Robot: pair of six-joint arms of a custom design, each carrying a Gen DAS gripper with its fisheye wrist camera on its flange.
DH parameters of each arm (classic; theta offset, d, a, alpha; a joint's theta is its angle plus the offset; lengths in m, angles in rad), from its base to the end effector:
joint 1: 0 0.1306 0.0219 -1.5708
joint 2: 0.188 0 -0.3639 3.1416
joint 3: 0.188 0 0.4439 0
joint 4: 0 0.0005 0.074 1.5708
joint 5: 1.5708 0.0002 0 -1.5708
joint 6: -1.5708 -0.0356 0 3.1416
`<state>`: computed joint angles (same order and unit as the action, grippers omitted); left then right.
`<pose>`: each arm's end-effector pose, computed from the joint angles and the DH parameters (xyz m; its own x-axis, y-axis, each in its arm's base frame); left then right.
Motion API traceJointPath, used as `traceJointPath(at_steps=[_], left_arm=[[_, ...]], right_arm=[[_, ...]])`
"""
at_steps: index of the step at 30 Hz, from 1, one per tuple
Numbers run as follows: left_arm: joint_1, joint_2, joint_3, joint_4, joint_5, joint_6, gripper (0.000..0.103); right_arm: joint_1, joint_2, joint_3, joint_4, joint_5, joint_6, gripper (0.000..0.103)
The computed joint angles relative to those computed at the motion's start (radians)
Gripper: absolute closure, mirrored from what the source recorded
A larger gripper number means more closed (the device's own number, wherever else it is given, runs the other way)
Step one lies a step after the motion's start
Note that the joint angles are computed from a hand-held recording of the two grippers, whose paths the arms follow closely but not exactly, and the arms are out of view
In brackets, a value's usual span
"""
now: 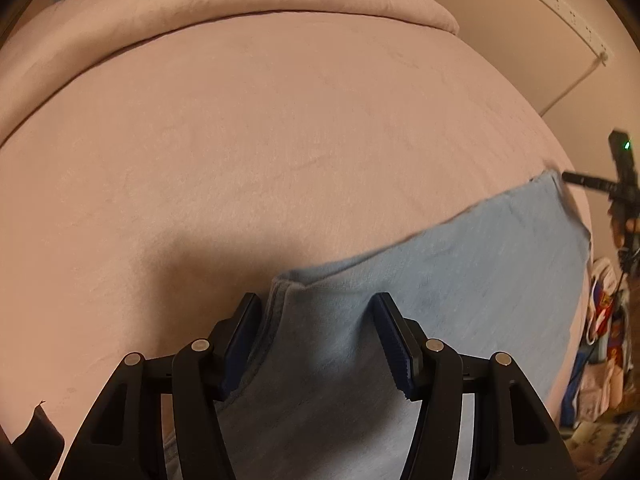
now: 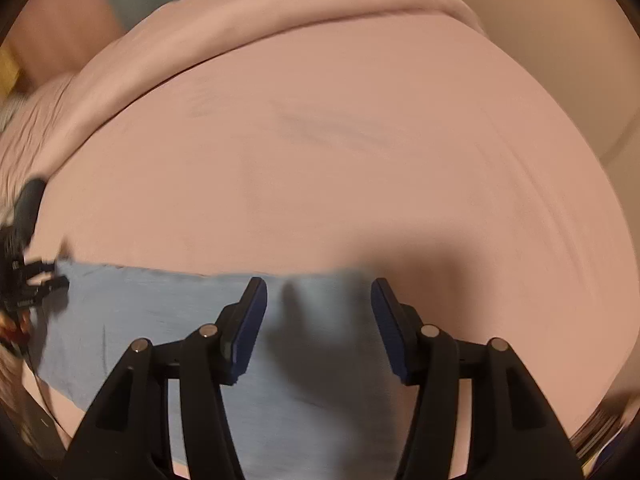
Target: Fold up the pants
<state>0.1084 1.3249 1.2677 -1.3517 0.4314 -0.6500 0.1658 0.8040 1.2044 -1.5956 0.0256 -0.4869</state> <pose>0.4599 0.0346 0.3635 -0.8000 0.4659 -0.3781 0.5689 0.7893 -0.2310 0.2682 0.0434 0.5062 -0.8838 0.3264 -0.3353 0.2917 0.9446 0.1506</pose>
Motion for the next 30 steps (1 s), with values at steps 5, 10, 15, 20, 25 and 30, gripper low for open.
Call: traceJointPath(at_steps=[5, 10, 15, 20, 25, 30], left_arm=[[-0.033, -0.014, -0.006, 0.015, -0.036, 0.022, 0.057], [-0.069, -0.008, 0.003, 0.041, -0.07, 0.053, 0.06], [-0.108, -0.044, -0.037, 0.085, -0.135, 0.08, 0.059], [-0.13, -0.118, -0.084, 0.11, -0.182, 0.142, 0.058], [-0.134, -0.281, -0.145, 0.085, -0.076, 0.07, 0.058], [-0.284, -0.434, -0.236, 0.037, 0.0, 0.02, 0.052]], right_arm=[[-0.09, -0.053, -0.104, 0.088, -0.168, -0.024, 0.055], [0.006, -0.078, -0.098, 0.13, -0.076, -0.097, 0.094], [0.02, -0.09, -0.097, 0.105, -0.019, -0.108, 0.099], [0.036, -0.075, -0.123, 0.07, 0.056, -0.208, 0.092], [0.107, -0.21, -0.099, 0.022, 0.088, -0.335, 0.071], [0.378, -0.386, -0.192, 0.068, 0.141, -0.655, 0.07]])
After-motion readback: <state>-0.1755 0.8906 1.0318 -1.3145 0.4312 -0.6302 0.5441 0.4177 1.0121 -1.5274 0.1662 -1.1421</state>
